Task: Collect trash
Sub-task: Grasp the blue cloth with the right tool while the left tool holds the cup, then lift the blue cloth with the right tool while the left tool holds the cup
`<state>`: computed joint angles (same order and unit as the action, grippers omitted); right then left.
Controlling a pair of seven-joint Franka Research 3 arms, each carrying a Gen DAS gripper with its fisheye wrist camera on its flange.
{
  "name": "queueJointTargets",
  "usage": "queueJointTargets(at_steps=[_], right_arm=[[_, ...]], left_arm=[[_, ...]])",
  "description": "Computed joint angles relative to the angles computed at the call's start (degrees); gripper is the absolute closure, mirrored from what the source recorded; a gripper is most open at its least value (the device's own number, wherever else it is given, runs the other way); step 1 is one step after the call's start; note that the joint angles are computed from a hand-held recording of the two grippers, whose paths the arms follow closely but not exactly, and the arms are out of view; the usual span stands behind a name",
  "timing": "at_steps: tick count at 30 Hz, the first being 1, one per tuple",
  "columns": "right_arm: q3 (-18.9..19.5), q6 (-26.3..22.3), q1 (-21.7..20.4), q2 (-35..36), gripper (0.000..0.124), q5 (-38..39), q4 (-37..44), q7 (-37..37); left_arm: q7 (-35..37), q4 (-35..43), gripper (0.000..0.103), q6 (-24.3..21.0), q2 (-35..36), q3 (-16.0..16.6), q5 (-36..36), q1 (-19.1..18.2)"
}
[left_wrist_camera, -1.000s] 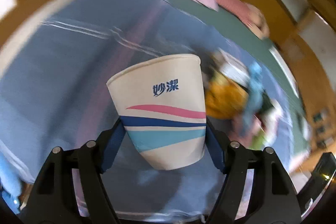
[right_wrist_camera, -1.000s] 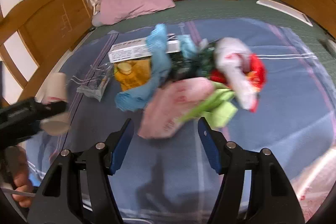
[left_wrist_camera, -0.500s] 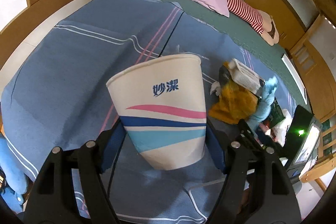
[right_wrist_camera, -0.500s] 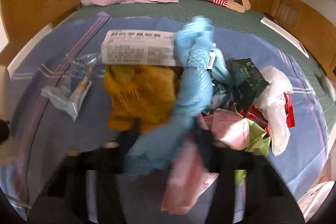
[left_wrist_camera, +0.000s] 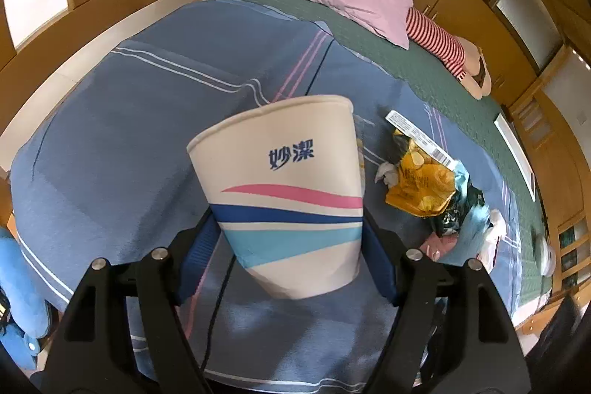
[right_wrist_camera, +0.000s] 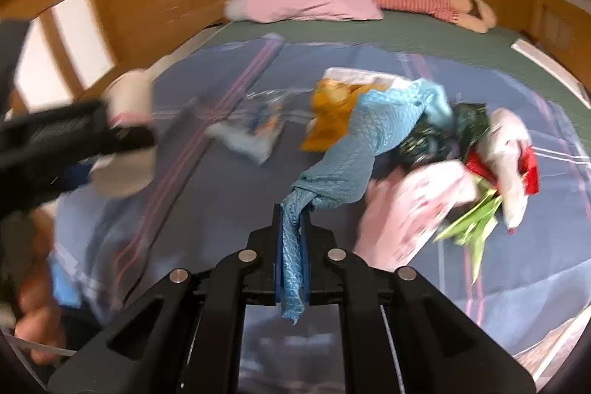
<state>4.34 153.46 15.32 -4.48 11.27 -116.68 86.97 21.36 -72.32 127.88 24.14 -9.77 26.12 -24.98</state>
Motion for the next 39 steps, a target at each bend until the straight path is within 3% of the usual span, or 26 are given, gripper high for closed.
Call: queueJointTargets(at_steps=[3, 7, 9, 10, 11, 12, 13, 15, 19, 21, 23, 25, 39], right_arm=[[-0.01, -3.24, 0.51, -0.67, 0.115, 1.24, -0.97, -3.15], [-0.04, -6.15, 0.09, -0.40, 0.115, 0.21, -1.34, -1.58], [0.04, -7.74, -0.20, 0.06, 0.109, -1.49, -1.00, 0.13], [0.18, -8.05, -0.34, 0.11, 0.092, -2.88, -1.01, 1.80], [0.19, -7.95, -0.47, 0.17, 0.065, -3.74, -1.01, 3.07], [0.33, -7.16, -0.57, -0.05, 0.053, -4.82, -1.45, 4.98], [0.39, -5.85, -0.66, -0.22, 0.047, -5.63, -1.88, 6.44], [0.48, -4.75, -0.81, 0.55, 0.047, -7.52, -1.26, 7.88], [0.67, -4.74, -0.79, 4.92, 0.048, -18.47, 2.73, 15.11], [0.08, -5.73, -0.18, 6.48, 0.057, -20.26, 4.12, 16.21], [-0.48, -5.76, 0.61, 6.69, 0.078, -25.37, 3.99, 19.58], [0.33, -4.34, -0.35, 6.36, 0.095, -20.59, 3.15, 16.35], [0.02, 0.29, 0.00, 1.22, 0.095, -13.99, -1.49, 12.34]], left_arm=[[-0.81, -1.44, 0.029, 0.17, -1.02, 0.08, -0.71, 0.63], [-1.96, -3.15, 0.029, -0.07, -2.22, 0.00, -1.08, 1.33], [-2.21, -3.43, 0.029, -0.16, -2.39, -0.16, -1.16, 1.55], [-2.10, -3.30, 0.029, -0.26, -2.28, -0.28, -1.26, 1.61], [-1.91, -3.01, 0.029, -0.43, -2.07, -0.38, -1.35, 1.63], [-1.67, -2.64, 0.029, -0.70, -1.80, -0.47, -1.41, 1.59], [-1.41, -2.30, 0.029, -0.92, -1.54, -0.54, -1.49, 1.54], [-0.81, -1.60, 0.029, -1.29, -1.00, -0.64, -1.67, 1.41], [0.21, -0.37, 0.029, -1.81, -0.17, -0.54, -1.64, 0.97], [0.59, -0.10, 0.029, -1.89, -0.01, -0.45, -1.53, 0.81], [1.03, 0.23, 0.029, -1.82, 0.22, -0.39, -1.43, 0.68], [1.27, 0.35, 0.029, -1.86, 0.26, -0.26, -1.17, 0.51], [2.72, 1.10, 0.029, -1.20, 0.30, 0.19, 1.66, -0.61]])
